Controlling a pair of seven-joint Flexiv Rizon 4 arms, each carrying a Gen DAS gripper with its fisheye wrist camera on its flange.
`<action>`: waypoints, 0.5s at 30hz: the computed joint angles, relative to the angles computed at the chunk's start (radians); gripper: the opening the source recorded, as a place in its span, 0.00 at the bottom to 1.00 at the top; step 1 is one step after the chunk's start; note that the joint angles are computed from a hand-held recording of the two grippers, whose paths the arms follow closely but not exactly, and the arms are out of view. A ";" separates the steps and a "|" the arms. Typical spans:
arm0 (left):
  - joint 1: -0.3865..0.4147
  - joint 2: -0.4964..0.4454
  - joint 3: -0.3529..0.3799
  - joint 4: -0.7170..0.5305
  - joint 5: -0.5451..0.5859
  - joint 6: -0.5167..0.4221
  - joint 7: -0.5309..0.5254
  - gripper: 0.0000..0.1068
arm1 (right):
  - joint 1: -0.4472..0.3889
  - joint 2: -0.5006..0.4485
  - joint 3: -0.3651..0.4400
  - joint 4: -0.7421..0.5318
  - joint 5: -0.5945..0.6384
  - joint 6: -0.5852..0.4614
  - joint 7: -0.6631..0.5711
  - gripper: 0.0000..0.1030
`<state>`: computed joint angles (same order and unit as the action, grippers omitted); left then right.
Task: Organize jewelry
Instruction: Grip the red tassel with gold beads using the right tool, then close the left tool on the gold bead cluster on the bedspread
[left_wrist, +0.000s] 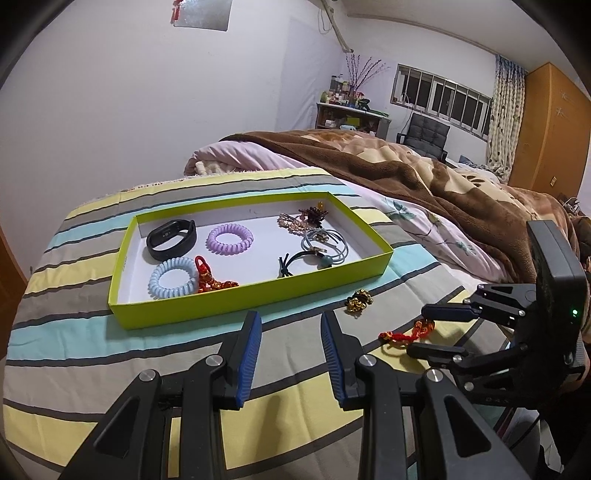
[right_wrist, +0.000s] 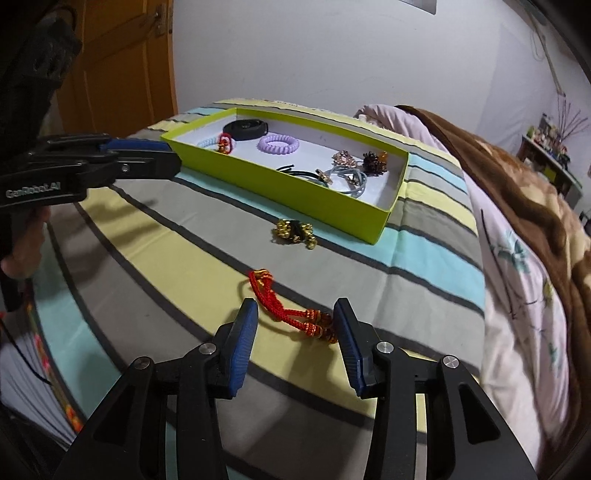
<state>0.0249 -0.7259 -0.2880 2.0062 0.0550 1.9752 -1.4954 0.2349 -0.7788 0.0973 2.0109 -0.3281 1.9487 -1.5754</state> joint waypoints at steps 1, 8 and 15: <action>0.001 0.000 -0.001 0.000 0.000 -0.001 -0.001 0.31 | -0.003 -0.001 0.002 -0.007 0.002 -0.012 0.007 0.42; 0.010 -0.016 -0.019 -0.017 0.009 -0.012 0.003 0.31 | -0.041 -0.008 0.030 -0.022 0.019 -0.032 0.072 0.09; 0.014 -0.046 -0.053 -0.061 0.014 -0.049 0.030 0.31 | -0.046 -0.005 0.027 -0.013 0.032 -0.005 0.110 0.08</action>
<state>0.0389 -0.7723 -0.3412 1.9453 0.0691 1.9266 -1.4652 0.1890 -0.7843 0.1245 1.9978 -0.2960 1.9432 -1.4656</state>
